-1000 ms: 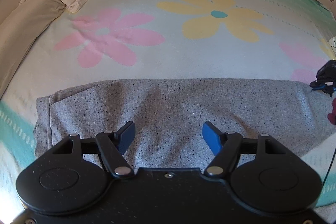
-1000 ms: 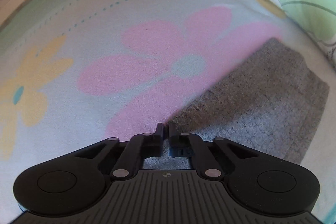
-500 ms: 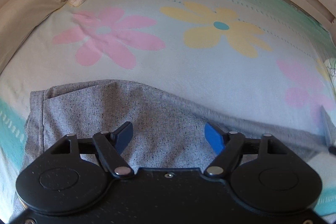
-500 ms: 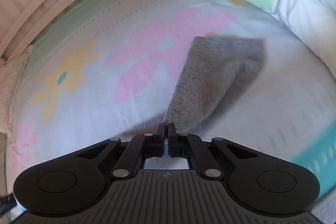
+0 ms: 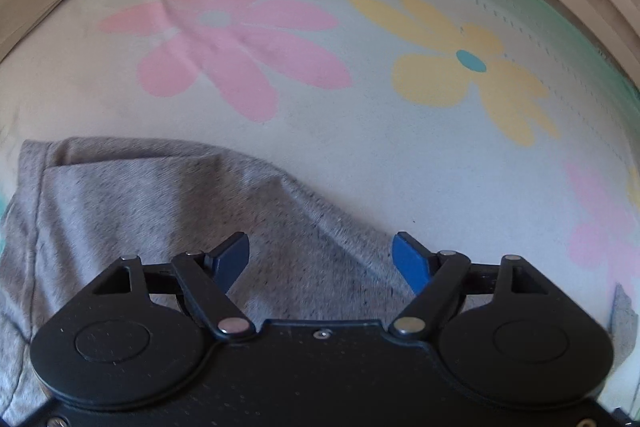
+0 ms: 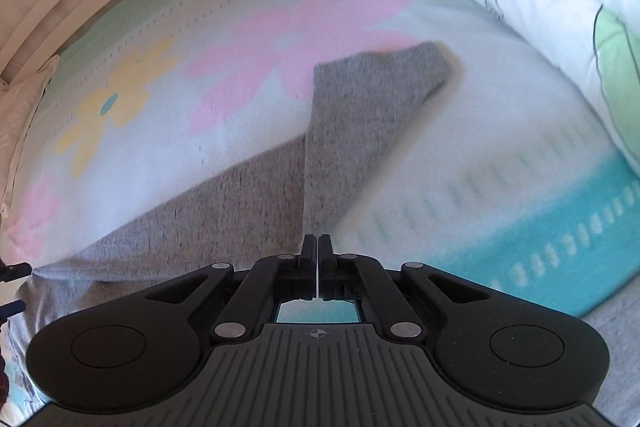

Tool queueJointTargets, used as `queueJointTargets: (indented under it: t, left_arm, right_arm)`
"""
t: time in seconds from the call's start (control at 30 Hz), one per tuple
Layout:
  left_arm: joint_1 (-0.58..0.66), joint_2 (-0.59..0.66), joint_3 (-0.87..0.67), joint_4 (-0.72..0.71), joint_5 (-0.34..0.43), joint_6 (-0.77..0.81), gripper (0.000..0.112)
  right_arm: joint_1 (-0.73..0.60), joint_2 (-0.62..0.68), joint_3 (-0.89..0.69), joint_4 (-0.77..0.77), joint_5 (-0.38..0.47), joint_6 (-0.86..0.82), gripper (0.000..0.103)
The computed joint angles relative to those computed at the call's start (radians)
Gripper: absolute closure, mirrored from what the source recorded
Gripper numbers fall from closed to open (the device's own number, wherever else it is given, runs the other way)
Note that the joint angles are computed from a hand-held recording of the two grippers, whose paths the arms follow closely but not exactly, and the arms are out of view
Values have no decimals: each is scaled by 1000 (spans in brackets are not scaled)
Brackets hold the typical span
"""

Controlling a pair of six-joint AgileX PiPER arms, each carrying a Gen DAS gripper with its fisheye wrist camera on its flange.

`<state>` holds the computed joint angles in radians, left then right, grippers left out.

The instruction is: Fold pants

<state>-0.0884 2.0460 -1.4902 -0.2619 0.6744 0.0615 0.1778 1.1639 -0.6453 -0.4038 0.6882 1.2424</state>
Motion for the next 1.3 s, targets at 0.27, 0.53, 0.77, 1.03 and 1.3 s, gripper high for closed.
queueJointTargets:
  t: [0.27, 0.53, 0.77, 1.03, 1.3]
  left_arm:
    - [-50, 192, -182, 77, 65, -89, 43]
    - [-33, 167, -145, 41, -1, 2, 103]
    - [9, 63, -71, -61, 10, 160, 107]
    - [87, -203, 149, -250, 15, 323, 107]
    - [187, -617, 536, -403, -8, 594, 107]
  right_arm:
    - [2, 178, -103, -226, 3, 52, 78]
    - [73, 419, -191, -349, 25, 171, 75]
    - [17, 391, -160, -280, 23, 148, 101]
    - [-9, 10, -29, -228, 133, 144, 101]
    - [296, -355, 41, -205, 509, 273, 101]
